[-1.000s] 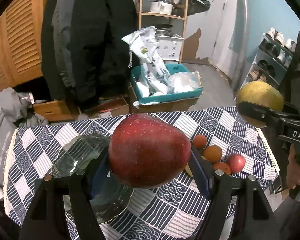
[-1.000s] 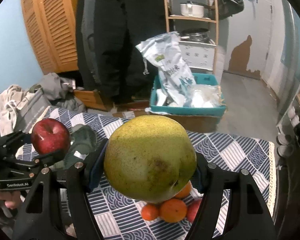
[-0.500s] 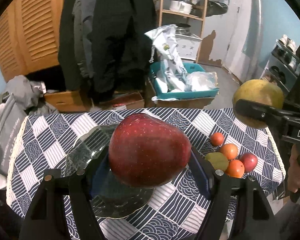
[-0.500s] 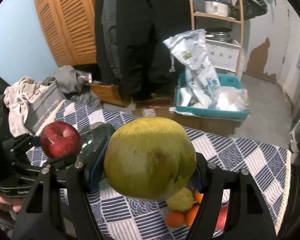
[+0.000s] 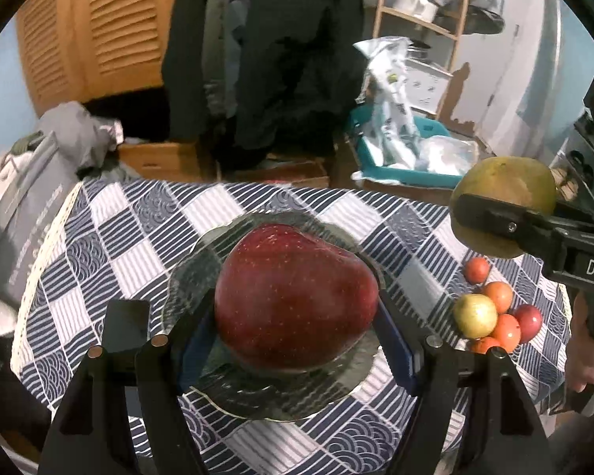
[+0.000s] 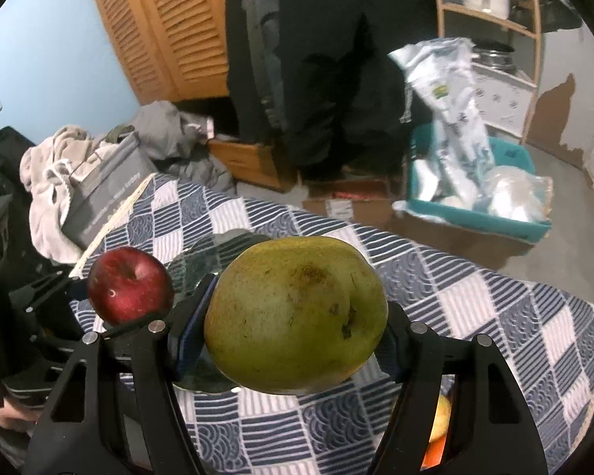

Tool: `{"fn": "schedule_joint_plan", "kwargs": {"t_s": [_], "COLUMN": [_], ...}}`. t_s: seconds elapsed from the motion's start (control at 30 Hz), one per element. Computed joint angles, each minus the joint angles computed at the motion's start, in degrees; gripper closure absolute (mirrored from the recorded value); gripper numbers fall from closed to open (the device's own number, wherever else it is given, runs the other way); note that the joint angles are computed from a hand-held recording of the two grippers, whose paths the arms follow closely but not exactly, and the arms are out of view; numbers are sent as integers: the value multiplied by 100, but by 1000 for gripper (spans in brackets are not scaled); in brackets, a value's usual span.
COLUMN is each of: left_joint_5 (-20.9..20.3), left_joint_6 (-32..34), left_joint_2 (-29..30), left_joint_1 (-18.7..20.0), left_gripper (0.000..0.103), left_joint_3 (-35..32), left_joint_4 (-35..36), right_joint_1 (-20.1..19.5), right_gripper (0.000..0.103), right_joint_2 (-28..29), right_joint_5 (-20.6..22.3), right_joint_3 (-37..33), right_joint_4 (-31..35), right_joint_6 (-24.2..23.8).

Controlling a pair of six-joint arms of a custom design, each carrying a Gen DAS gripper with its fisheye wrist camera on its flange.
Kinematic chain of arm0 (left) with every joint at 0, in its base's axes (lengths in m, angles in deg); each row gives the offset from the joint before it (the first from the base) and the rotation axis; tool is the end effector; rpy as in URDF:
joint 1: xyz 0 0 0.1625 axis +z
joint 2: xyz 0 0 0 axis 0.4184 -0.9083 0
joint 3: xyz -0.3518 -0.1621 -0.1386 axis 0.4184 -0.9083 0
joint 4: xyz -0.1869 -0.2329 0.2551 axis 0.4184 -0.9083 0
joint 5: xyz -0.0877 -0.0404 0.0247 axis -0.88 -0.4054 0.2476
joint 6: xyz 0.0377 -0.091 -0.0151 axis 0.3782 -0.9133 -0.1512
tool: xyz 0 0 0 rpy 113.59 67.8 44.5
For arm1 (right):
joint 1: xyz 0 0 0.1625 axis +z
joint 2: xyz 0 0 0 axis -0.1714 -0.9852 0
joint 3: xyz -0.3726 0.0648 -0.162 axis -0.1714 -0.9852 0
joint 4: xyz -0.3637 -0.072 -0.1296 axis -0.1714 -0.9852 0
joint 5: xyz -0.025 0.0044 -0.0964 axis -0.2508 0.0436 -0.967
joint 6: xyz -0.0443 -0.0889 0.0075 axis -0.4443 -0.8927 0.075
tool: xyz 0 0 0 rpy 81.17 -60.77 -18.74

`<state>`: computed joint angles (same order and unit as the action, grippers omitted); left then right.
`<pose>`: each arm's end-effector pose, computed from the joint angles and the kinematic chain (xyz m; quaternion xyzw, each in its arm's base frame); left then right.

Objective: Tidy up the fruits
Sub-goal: 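Lower the red apple into the glass bowl with the left tool while the right lowers the pear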

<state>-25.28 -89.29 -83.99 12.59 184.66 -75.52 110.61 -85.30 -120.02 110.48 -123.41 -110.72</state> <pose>-0.2405 -0.4547 0.1496 0.0318 0.8806 -0.3245 0.3440 0.2172 -0.5492 0.2112 0.3621 -0.9042 0.1697 0.1500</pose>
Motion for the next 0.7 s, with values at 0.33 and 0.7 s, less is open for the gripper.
{"fn": "schedule_joint_plan", "kwargs": {"t_s": [0.33, 0.7], "left_joint_5": [-124, -474], "left_joint_6": [-337, -471], "left_joint_2": [-165, -64], "left_joint_1": [353, 779], "left_gripper": [27, 27], "left_joint_3": [238, 317], "left_joint_4": [246, 311], "right_joint_1": [145, 81], "right_gripper": [32, 32], "right_joint_2": [602, 1157], "right_joint_5": [-151, -520], "right_joint_3": [-156, -260], "right_joint_4": [110, 265], "right_joint_6": [1, -25]}}
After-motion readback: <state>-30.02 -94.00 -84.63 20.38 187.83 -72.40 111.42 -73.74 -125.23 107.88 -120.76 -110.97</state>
